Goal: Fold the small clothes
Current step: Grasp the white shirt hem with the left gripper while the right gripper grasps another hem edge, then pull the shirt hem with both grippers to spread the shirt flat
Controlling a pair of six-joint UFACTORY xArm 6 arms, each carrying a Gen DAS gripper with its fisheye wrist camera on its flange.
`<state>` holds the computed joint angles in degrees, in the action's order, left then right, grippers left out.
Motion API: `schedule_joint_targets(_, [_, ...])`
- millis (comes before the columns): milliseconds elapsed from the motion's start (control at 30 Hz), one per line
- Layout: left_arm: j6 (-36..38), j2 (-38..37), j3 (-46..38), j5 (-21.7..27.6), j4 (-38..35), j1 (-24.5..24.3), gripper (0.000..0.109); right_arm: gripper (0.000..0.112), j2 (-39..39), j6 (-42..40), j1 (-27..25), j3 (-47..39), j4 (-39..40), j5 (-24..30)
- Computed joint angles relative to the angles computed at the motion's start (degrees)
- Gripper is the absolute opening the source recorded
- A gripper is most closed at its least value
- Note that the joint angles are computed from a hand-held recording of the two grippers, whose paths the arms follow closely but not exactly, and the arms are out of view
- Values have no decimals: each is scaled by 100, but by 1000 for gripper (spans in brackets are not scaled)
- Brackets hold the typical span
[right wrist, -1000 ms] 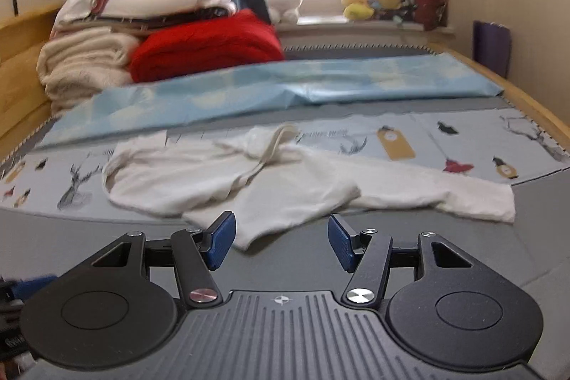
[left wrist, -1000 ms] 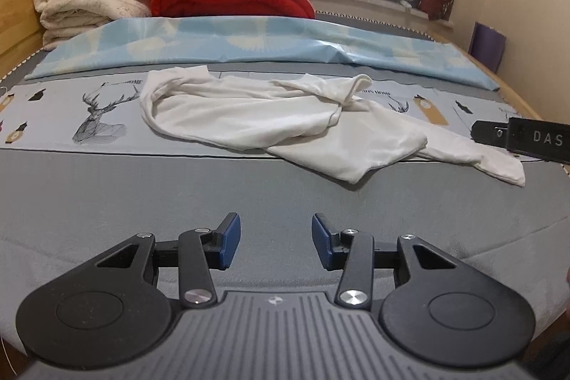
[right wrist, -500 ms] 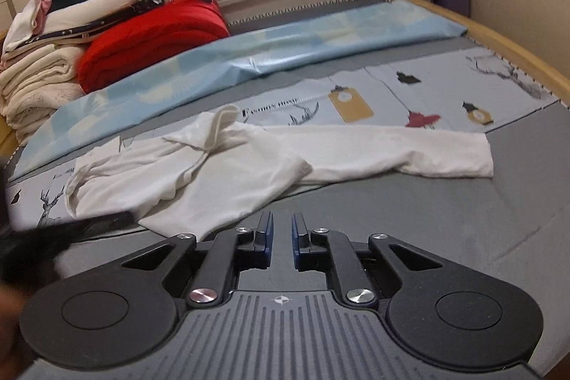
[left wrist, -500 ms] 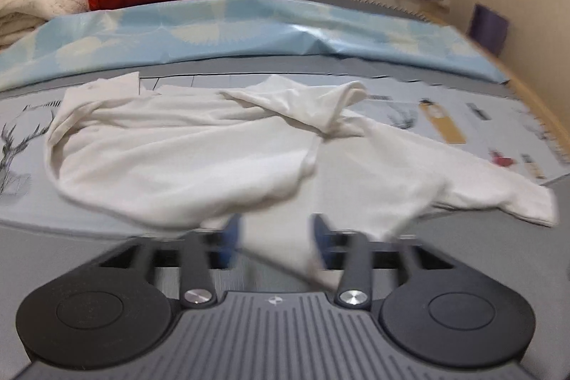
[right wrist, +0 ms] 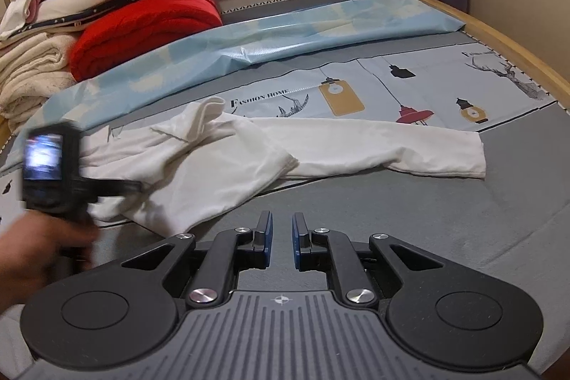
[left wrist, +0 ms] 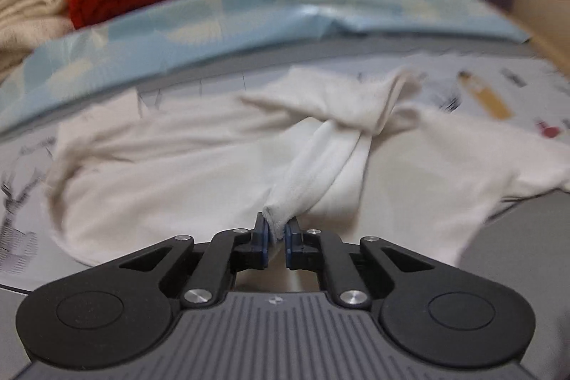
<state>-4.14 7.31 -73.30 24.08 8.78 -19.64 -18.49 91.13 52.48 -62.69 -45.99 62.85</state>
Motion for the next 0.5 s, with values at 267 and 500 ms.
schedule_joint_targets(267, [3387,-2964,1818,996,-2688,932,7,12,53,323,100,-30,-37,242])
schedule_joint_targets(500, [5208,-4085,2354,3008,-4102,3157,8,12,116,708,287,-26,-26,472])
